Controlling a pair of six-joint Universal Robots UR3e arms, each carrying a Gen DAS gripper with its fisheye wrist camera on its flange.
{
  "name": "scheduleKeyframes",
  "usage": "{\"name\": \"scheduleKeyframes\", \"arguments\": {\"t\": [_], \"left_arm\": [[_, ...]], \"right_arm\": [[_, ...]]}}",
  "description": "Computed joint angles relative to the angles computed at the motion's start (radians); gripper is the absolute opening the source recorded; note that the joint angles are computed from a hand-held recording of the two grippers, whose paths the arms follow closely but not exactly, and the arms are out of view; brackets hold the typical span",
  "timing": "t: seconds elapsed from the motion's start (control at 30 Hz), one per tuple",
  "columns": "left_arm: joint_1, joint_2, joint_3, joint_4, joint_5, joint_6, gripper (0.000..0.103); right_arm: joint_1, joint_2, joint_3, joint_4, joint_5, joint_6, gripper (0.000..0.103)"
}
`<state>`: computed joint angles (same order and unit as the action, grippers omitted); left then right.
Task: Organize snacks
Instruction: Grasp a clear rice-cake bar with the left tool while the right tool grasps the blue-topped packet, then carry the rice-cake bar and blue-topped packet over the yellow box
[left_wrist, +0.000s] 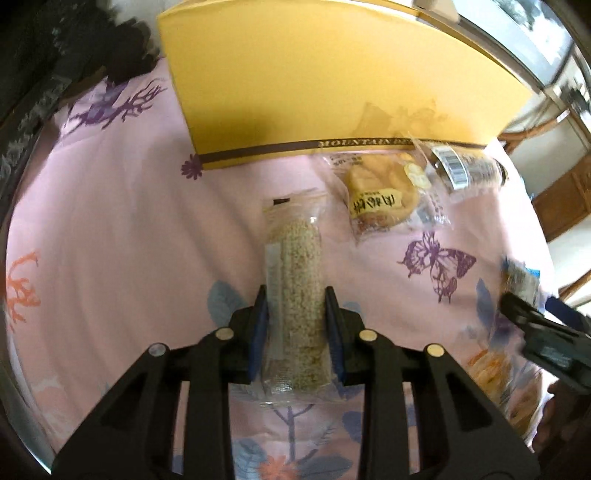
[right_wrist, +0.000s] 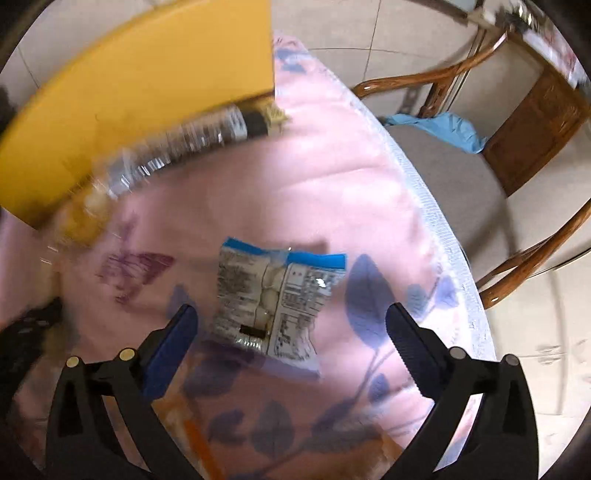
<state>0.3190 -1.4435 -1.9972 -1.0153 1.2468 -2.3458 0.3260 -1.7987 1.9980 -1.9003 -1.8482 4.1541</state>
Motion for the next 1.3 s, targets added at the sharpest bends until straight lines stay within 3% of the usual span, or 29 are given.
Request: {"name": "scheduleKeyframes", "arguments": {"t": [0.03,0.07,0.1,0.17,0.37,0.47,0.53,0.6,0.73,0.87,1.07,1.17,1.3], "left_arm": [[-0.016,0.010,-0.021,0.024,0.010,0.000,0.029],[-0.022,0.017,-0.028,0.030,0.015,0.013,0.029],[-0.033,-0.003,-0.015,0.036,0.017,0.012,0.029],[-0.029,-0.005,-0.003,0.000,0.002,0.007,0.029],[0.035,0.003,0.079,-0.142,-0.010,0.041,0.029],[0.138,0.167,0.131,-0.362,-0.096,0.200,0.029],[0.200,0.273,0.163,-0.433,-0.145,0.280,0.029],[0.219,0.285,0.232,-0.488,-0.177,0.286,0.029],[0.195,0.254,0.375,-0.494,-0.211,0.161,0.029],[0.137,0.189,0.501,-0.483,-0.230,0.098,0.029],[0.024,0.031,0.705,-0.439,-0.219,-0.048,0.029],[-0.050,-0.088,0.828,-0.356,-0.162,-0.167,0.029],[-0.161,-0.271,1.016,-0.230,-0.049,-0.307,0.028]], "right_arm": [[0.010,0.006,0.023,-0.046,0.005,0.012,0.094],[0.041,0.001,0.046,-0.092,-0.021,0.069,0.070],[0.080,0.011,0.028,-0.071,-0.068,0.126,0.058],[0.069,-0.019,0.027,-0.062,-0.029,0.112,0.048],[0.138,-0.050,-0.125,0.128,-0.106,0.151,0.048],[0.167,-0.120,-0.208,0.207,-0.137,0.177,0.048],[0.182,-0.122,-0.281,0.254,-0.162,0.183,0.048],[0.177,-0.134,-0.348,0.272,-0.172,0.165,0.048],[0.145,-0.118,-0.494,0.293,-0.179,0.076,0.048],[0.178,-0.008,-0.683,0.307,-0.310,-0.035,0.048],[-0.002,0.048,-0.763,0.118,-0.165,-0.337,0.048],[-0.139,0.071,-0.787,0.045,-0.015,-0.444,0.048],[-0.245,0.176,-0.886,0.009,0.097,-0.571,0.048]]}}
